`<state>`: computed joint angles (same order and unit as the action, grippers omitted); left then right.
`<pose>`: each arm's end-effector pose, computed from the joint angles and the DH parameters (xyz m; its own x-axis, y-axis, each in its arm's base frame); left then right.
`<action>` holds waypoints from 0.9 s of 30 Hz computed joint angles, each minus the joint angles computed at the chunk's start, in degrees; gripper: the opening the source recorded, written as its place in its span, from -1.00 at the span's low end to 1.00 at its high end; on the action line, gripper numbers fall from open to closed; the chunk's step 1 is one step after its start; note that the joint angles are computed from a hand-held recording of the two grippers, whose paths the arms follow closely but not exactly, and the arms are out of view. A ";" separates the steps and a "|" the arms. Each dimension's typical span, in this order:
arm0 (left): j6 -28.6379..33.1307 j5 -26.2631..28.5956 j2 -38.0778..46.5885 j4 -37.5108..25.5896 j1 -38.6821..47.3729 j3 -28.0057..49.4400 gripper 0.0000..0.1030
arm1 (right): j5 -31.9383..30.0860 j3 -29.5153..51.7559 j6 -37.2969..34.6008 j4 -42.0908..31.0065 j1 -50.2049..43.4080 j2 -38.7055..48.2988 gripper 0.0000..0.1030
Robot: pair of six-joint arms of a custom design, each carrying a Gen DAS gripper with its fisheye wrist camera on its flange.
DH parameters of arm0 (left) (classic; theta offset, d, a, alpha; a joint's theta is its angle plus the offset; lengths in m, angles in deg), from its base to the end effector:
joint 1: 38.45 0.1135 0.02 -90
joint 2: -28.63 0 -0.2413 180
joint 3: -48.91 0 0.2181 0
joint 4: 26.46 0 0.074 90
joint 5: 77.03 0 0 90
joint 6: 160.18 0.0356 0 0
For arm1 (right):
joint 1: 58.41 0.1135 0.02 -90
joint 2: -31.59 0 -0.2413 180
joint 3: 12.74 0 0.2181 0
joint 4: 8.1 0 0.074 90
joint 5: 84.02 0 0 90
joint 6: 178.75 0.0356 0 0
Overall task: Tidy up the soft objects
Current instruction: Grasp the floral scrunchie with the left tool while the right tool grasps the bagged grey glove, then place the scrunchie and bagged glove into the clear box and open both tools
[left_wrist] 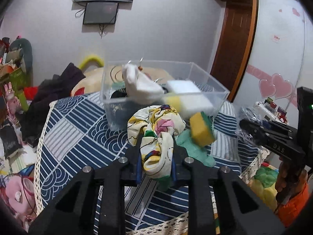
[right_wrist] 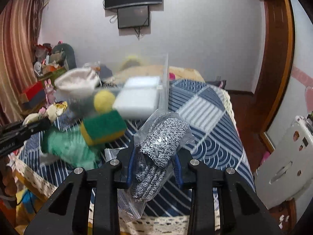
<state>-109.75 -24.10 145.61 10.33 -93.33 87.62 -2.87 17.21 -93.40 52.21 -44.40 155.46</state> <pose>0.1617 -0.1926 0.0472 -0.5440 -0.1101 -0.8318 0.0601 0.9837 -0.1695 0.2223 0.0611 0.0358 -0.5058 -0.2088 -0.8370 -0.4059 0.9138 0.0174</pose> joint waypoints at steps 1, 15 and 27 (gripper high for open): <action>0.35 0.12 -0.73 0.09 0.30 -0.43 -0.58 | -0.14 0.19 0.12 -0.31 0.13 -0.76 -0.43; 8.76 -0.62 -7.63 -0.36 4.21 2.16 -0.57 | 1.49 6.88 1.84 -8.42 5.35 -9.35 -0.43; 12.51 8.89 -4.26 -8.94 14.08 14.72 -0.58 | 2.37 20.05 2.37 -20.06 8.95 -8.76 -0.43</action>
